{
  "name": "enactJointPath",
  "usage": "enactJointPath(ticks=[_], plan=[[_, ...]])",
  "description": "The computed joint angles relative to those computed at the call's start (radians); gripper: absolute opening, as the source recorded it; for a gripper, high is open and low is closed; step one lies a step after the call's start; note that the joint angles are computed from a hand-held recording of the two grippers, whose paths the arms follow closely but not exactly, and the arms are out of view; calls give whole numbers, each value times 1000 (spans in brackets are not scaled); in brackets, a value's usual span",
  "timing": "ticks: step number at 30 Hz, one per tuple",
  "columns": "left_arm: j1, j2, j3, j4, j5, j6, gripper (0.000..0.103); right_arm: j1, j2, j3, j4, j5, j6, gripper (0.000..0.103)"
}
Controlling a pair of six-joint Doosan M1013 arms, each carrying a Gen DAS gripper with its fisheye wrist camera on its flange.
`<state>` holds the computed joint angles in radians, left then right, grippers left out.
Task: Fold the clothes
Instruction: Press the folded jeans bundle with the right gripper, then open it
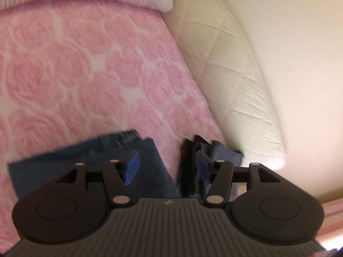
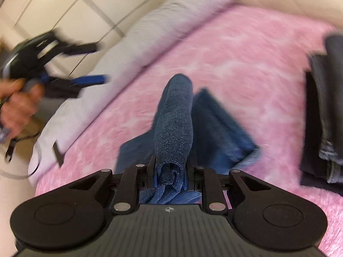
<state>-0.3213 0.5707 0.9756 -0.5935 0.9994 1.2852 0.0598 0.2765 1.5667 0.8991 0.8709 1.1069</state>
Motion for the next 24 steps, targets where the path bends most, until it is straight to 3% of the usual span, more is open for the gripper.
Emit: enactJointPath(ticks=[6, 11, 13, 15, 19, 21, 24], plan=[[-7, 5, 32, 176, 31, 0, 54, -19, 44, -23, 80, -31, -96, 21], [-17, 10, 86, 274, 75, -13, 54, -23, 94, -59, -94, 3, 83, 24], [-28, 6, 108, 343, 88, 12, 55, -22, 82, -49, -116, -8, 107, 35], [-39, 5, 121, 428, 96, 27, 55, -18, 60, -26, -138, -44, 133, 36], [-34, 11, 150, 486, 113, 29, 57, 9, 50, -15, -218, -119, 193, 30], [-29, 12, 161, 490, 103, 24, 58, 25, 74, -41, -306, -114, 261, 29], [-22, 11, 180, 478, 74, 28, 63, 25, 99, -51, -331, -109, 288, 29]])
